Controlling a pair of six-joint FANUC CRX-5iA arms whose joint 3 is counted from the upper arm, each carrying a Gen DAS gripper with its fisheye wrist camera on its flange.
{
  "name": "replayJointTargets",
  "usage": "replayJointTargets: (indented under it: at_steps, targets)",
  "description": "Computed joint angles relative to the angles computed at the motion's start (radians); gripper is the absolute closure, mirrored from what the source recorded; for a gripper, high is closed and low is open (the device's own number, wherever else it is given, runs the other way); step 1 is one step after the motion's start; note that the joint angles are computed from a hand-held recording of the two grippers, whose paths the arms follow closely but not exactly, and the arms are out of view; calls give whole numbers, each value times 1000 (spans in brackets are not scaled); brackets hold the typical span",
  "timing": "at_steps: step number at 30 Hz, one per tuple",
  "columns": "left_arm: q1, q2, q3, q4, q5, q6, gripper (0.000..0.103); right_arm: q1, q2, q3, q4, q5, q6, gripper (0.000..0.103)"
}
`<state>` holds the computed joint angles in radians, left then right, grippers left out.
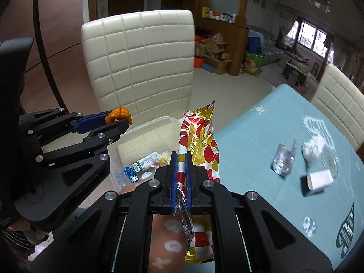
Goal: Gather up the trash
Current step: 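Lift the orange piece and striped wrapper and turn toward the clear bin, then open both tools over the clear bin to drop the orange piece and wrapper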
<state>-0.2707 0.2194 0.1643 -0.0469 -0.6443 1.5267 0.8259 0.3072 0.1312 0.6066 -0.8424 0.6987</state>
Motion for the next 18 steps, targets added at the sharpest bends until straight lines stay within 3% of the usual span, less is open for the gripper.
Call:
replayJointTargets:
  at_steps: [9,18]
  targets:
    - [42,46,29,28,-22,-1,83,-8,101,134,-39,-33,66,95]
    - [42,80,59,31,-33,-14,79,-30,141,180,-58,-50,60,95]
